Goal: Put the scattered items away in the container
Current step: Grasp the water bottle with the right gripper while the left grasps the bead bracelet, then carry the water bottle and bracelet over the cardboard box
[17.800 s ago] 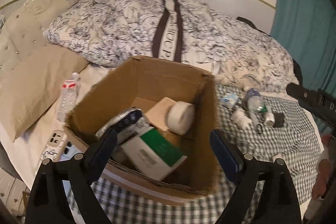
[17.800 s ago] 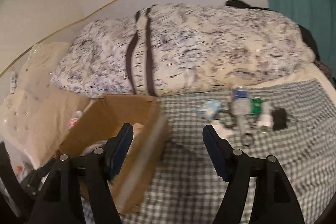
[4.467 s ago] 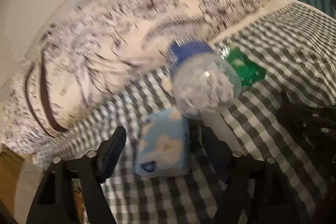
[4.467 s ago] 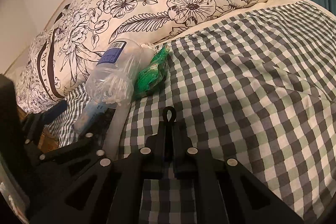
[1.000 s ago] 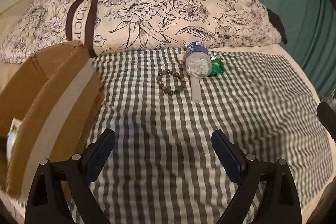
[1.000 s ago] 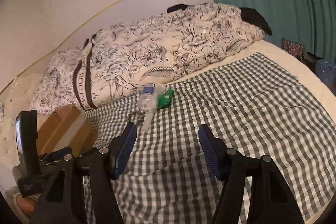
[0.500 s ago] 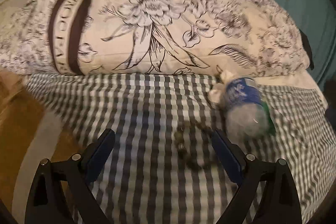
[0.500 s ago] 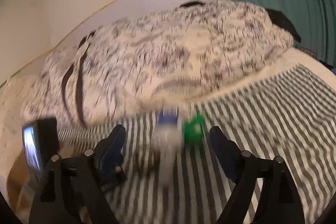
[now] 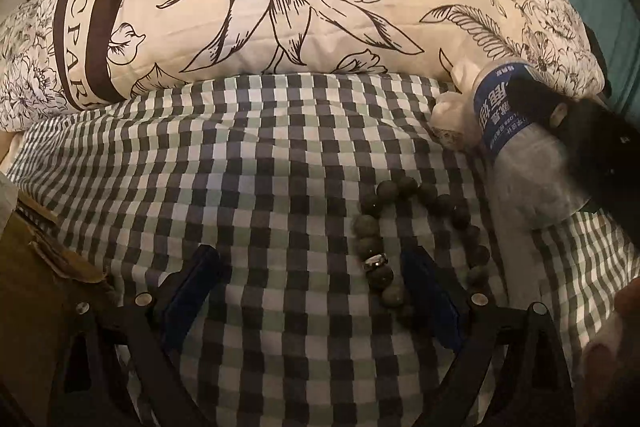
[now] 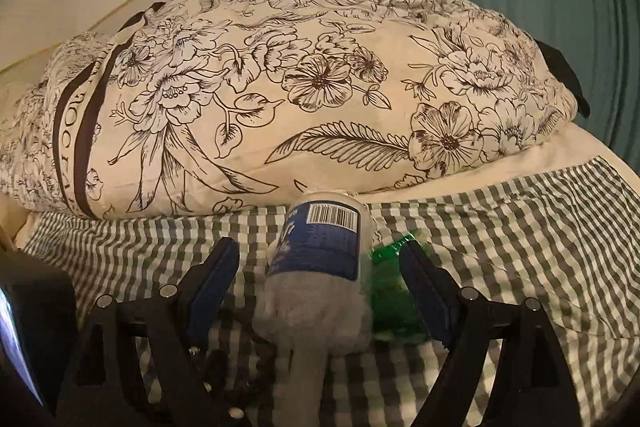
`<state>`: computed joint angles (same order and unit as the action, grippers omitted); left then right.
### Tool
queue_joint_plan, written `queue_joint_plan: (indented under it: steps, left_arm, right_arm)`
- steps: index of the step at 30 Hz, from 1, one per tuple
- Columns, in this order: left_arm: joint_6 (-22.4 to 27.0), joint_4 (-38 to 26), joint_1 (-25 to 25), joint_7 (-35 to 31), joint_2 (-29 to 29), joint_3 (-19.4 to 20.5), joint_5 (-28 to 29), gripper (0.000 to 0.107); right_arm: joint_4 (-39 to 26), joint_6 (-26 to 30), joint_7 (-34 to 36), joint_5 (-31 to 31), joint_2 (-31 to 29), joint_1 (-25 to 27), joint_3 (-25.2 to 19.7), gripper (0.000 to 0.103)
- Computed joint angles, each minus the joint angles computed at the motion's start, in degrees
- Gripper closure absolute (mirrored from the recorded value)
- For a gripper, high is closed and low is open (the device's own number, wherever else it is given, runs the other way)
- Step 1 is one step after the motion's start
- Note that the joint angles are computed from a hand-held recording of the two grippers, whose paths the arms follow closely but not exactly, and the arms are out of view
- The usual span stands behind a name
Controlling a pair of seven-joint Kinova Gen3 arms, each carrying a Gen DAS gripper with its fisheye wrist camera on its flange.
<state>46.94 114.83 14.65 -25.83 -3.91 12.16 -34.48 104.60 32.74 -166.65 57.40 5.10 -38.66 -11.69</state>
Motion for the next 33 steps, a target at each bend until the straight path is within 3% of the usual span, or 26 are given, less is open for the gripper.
queue_joint_plan:
  steps: [2, 3, 4, 7, 10, 12, 13, 14, 16, 18, 20, 23, 26, 29, 33]
  left_arm:
    - [-0.5, 0.3, 0.0, 0.7, 0.1, 0.1, -0.6, 0.011]
    - [-0.7, 0.3, 0.3, 0.8, 0.1, -0.2, -0.8, 0.011]
    - [-1.4, 0.6, 1.1, 0.6, -0.1, -1.2, -0.8, 0.011]
    - [-3.6, 0.8, 4.7, -0.6, 0.0, -5.1, -0.5, 0.014]
    - [-6.3, 1.3, 3.1, -3.9, -0.5, -3.7, 0.4, 0.033]
    - [-9.4, 2.0, 3.6, -8.5, -1.3, -5.5, 3.8, 0.061]
    - [-11.7, 2.7, 4.9, -10.8, -2.0, -8.0, 6.1, 0.070]
    - [-14.1, 3.6, 6.1, -12.4, -2.6, -10.7, 8.4, 0.095]
    - [-18.2, 5.4, 8.2, -14.9, -3.9, -15.8, 13.1, 0.096]
    - [-21.2, 7.1, 7.5, -18.4, -4.7, -17.6, 17.8, 0.096]
    - [-21.8, 7.1, 3.9, -22.4, -4.4, -15.2, 20.9, 0.096]
    - [-23.5, 8.1, -1.9, -26.9, -4.5, -10.9, 24.8, 0.096]
    - [-24.8, 8.7, -3.5, -28.2, -4.3, -9.8, 27.6, 0.096]
    - [-20.4, 6.5, -8.4, -23.3, -3.5, -2.2, 22.5, 0.096]
    - [-11.1, 2.7, -12.9, -14.6, -2.8, 8.4, 13.2, 0.097]
  right_arm:
    - [-0.8, 1.3, 1.4, -1.5, 1.0, -1.0, 1.2, 0.022]
    - [-1.1, 0.5, 3.6, -3.7, 1.0, 0.1, 1.0, 0.030]
    - [-0.9, -1.2, 5.7, -6.0, 0.9, 2.2, 0.0, 0.040]
    - [-0.1, -6.0, 10.7, -12.5, 0.5, 7.8, -2.8, 0.043]
    - [0.0, -5.5, 11.4, -12.8, 0.0, 6.1, -1.4, 0.043]
    - [0.4, -6.0, 10.9, -12.8, -0.6, 6.7, -1.7, 0.043]
    - [0.9, -7.1, 10.7, -12.9, -1.3, 7.0, -1.5, 0.043]
    - [1.6, -8.4, 9.9, -12.3, -2.0, 8.1, -2.1, 0.043]
    - [3.0, -9.8, 6.3, -8.4, -3.7, 7.0, -0.8, 0.043]
    - [3.4, -7.9, 3.6, -3.7, -5.2, 4.7, 0.1, 0.043]
    - [3.1, -5.9, 3.1, -1.9, -6.1, 5.7, -2.0, 0.043]
    - [3.0, -4.9, 6.4, -6.2, -7.3, 6.3, -2.6, 0.044]
    - [2.9, 1.6, 11.4, -13.1, -9.9, 0.2, 2.1, 0.044]
    - [3.8, 8.6, 16.1, -20.1, -15.1, -4.4, 5.6, 0.043]
    - [2.7, 17.9, 25.4, -28.4, -24.7, 3.1, -1.6, 0.043]
